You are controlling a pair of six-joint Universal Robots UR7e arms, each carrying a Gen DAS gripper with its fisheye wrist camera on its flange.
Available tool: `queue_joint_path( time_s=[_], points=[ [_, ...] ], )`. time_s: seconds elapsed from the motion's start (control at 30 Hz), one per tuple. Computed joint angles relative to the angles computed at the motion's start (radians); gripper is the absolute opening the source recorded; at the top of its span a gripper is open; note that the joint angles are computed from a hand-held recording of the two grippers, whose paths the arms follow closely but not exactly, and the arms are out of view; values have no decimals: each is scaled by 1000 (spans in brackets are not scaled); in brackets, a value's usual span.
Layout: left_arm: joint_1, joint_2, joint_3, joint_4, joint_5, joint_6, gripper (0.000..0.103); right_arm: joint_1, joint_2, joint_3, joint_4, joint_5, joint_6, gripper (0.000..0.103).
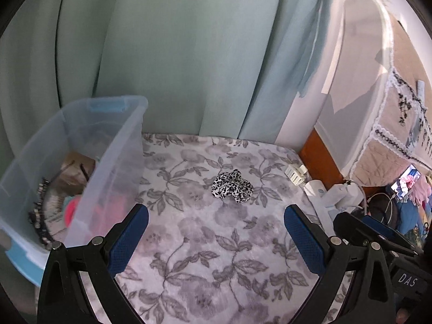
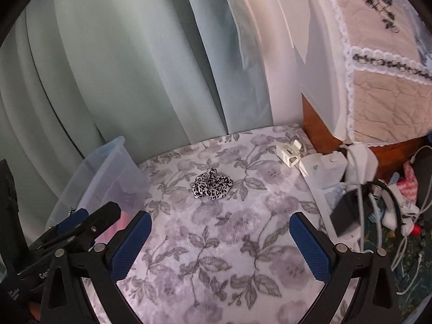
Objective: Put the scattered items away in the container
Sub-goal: 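Move both grippers back toward the leopard scrunchie on the bed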
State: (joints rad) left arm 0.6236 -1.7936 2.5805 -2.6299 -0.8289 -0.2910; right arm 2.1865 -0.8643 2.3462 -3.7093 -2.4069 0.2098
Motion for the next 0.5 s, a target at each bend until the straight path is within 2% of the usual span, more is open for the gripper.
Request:
queue_joint_path(
  time_s=[0.17,0.33,0.43,0.5],
  points=[
    [92,134,-22,-171,-52,101,101,-53,71,-37,-120,-6,-106,103],
    [177,256,-64,-282,-133,172,101,-110,68,-60,-109,28,-173,103],
    [197,328,-88,-312,-127,225,101,-141,65,-83,-101,46,-212,103],
    [208,369,-103,-329,-129,262,101,-155,72,-110,-103,24,-238,103]
  ],
)
